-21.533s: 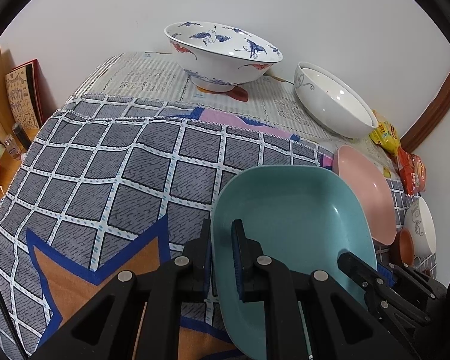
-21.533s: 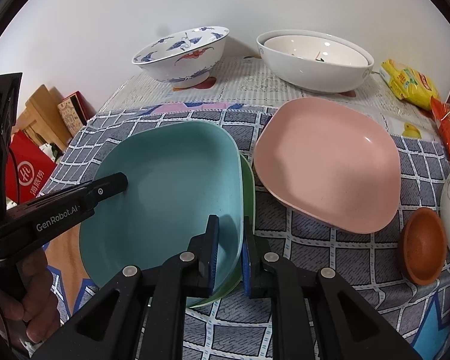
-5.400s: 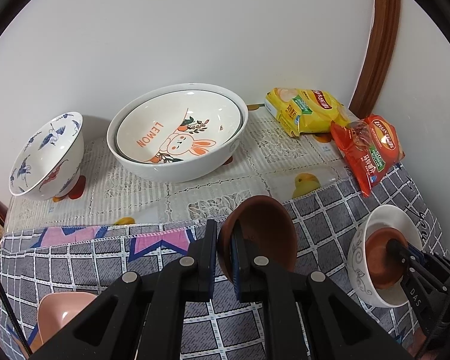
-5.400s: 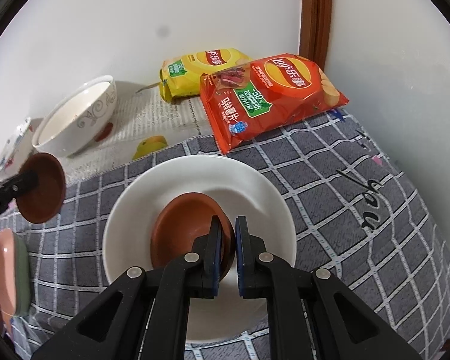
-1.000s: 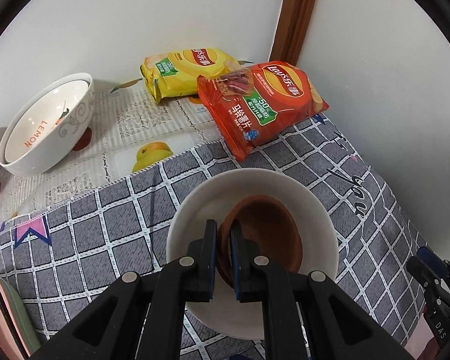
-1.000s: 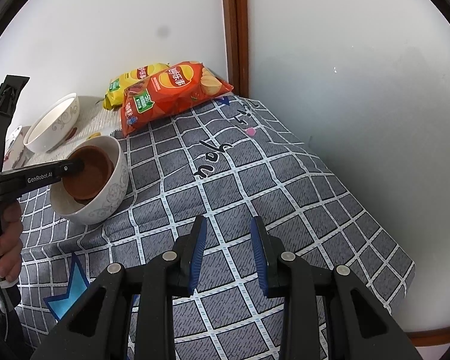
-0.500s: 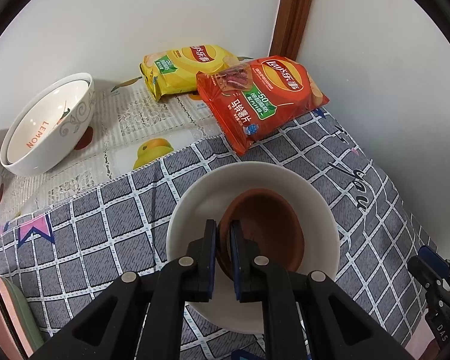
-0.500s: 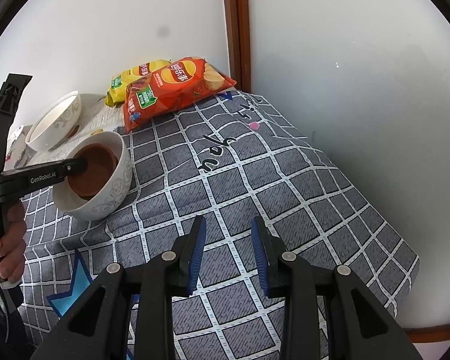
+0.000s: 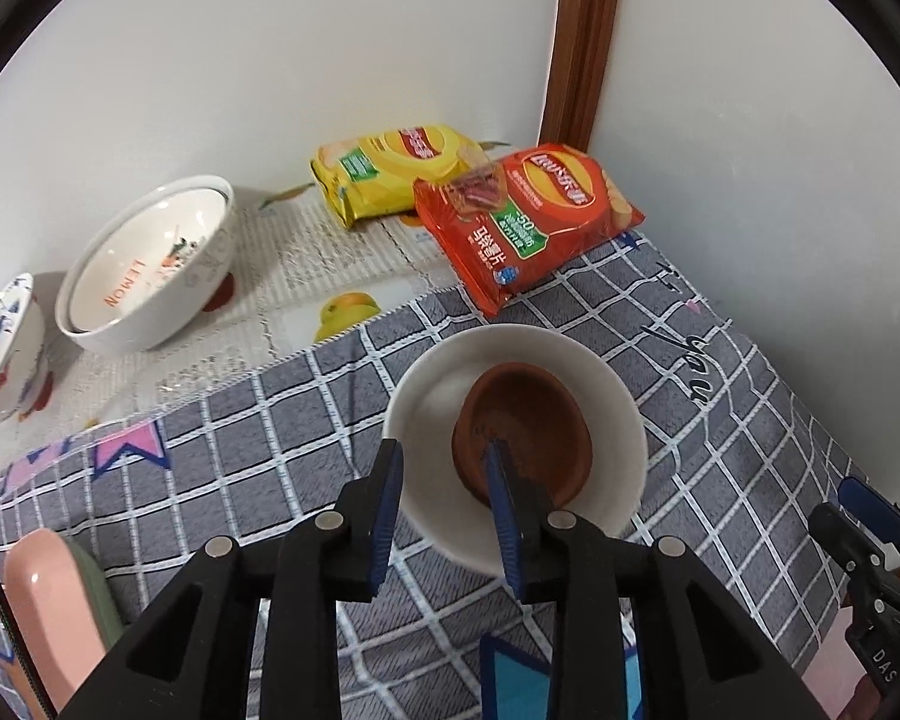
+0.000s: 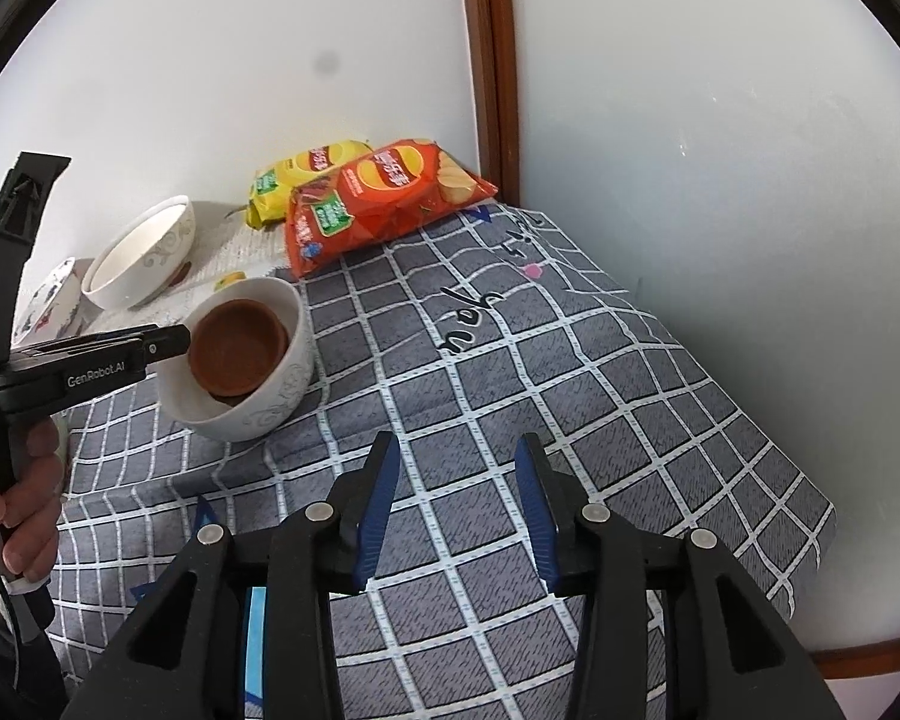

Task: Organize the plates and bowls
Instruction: 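Lower the brown bowl onto the first brown bowl and open the left gripper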

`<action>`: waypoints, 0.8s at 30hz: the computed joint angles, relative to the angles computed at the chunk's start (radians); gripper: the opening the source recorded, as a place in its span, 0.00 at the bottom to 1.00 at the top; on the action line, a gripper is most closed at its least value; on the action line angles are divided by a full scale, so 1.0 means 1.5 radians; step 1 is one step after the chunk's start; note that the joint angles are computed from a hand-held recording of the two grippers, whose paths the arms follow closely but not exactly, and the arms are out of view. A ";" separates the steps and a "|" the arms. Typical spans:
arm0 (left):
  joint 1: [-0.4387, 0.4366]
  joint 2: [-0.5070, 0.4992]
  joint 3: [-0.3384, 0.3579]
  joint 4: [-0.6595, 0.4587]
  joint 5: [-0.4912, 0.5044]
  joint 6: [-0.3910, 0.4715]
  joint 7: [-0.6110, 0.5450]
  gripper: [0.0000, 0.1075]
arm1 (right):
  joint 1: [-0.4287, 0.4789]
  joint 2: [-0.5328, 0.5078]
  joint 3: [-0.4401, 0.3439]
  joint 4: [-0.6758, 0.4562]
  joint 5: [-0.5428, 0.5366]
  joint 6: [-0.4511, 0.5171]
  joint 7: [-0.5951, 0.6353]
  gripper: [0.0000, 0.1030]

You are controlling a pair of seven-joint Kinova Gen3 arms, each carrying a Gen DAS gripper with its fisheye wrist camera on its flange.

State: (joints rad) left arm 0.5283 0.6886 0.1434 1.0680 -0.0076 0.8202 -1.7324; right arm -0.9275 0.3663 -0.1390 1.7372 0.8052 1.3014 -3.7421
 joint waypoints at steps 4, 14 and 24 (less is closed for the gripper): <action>-0.003 -0.038 -0.002 0.048 -0.004 -0.027 -0.001 0.32 | -0.017 0.008 -0.002 -0.028 0.002 0.033 0.002 0.50; 0.006 -0.136 -0.023 0.165 -0.054 -0.092 0.048 0.53 | -0.051 0.022 -0.007 -0.101 -0.008 0.098 0.020 0.65; -0.013 -0.203 -0.007 0.250 -0.096 -0.129 0.070 0.61 | -0.073 0.033 0.001 -0.129 -0.019 0.106 0.021 0.75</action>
